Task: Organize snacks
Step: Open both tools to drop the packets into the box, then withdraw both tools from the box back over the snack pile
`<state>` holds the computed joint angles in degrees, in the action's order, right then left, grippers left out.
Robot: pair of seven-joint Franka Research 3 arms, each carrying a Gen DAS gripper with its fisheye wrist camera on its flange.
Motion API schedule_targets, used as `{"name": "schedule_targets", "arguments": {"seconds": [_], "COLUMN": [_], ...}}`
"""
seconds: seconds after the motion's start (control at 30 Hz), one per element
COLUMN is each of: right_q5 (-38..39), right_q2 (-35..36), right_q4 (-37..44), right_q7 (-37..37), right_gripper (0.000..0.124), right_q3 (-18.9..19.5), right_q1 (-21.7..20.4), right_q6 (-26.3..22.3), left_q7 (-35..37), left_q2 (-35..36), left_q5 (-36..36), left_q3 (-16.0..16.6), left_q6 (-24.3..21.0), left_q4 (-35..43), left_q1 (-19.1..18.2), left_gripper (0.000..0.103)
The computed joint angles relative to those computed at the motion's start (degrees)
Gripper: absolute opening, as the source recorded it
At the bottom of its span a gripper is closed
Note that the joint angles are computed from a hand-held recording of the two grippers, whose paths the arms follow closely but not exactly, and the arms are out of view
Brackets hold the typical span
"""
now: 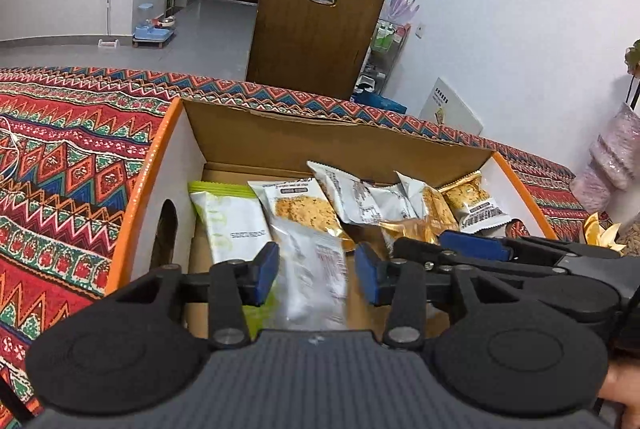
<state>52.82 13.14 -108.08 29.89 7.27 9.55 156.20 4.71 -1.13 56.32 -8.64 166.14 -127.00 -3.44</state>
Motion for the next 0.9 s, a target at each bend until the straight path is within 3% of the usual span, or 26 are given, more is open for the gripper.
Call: {"name": "schedule_targets", "arguments": {"seconds": [0.47, 0.63, 0.9], "right_q5": [3.92, 8.39, 15.27], "right_q2": [-5.35, -10.42, -21.57], "right_q4": [-3.90, -8.20, -19.21], "right_q7": [-5.09, -9.94, -19.54], "right_gripper": [0.061, 0.067, 0.070], "right_q3": [-0.68, -2.18, -6.57], "right_q1": [-0.23, 0.45, 2.96], "right_q6": [1.13, 1.16, 0.93], "left_q7": [-2.35, -3.87, -7.79], "left_q2": [-6.62, -11.60, -22.49], "left_q5": [3.79, 7.19, 10.97], "left_q3": [-2.36, -5.16, -9.96], "left_q6": [-1.66, -4.34, -8.95], "left_q4": [-3.06, -5.47, -12.77], "left_q1": [0.80, 1.44, 1.06], "left_gripper": [0.072, 0.081, 0.088]}}
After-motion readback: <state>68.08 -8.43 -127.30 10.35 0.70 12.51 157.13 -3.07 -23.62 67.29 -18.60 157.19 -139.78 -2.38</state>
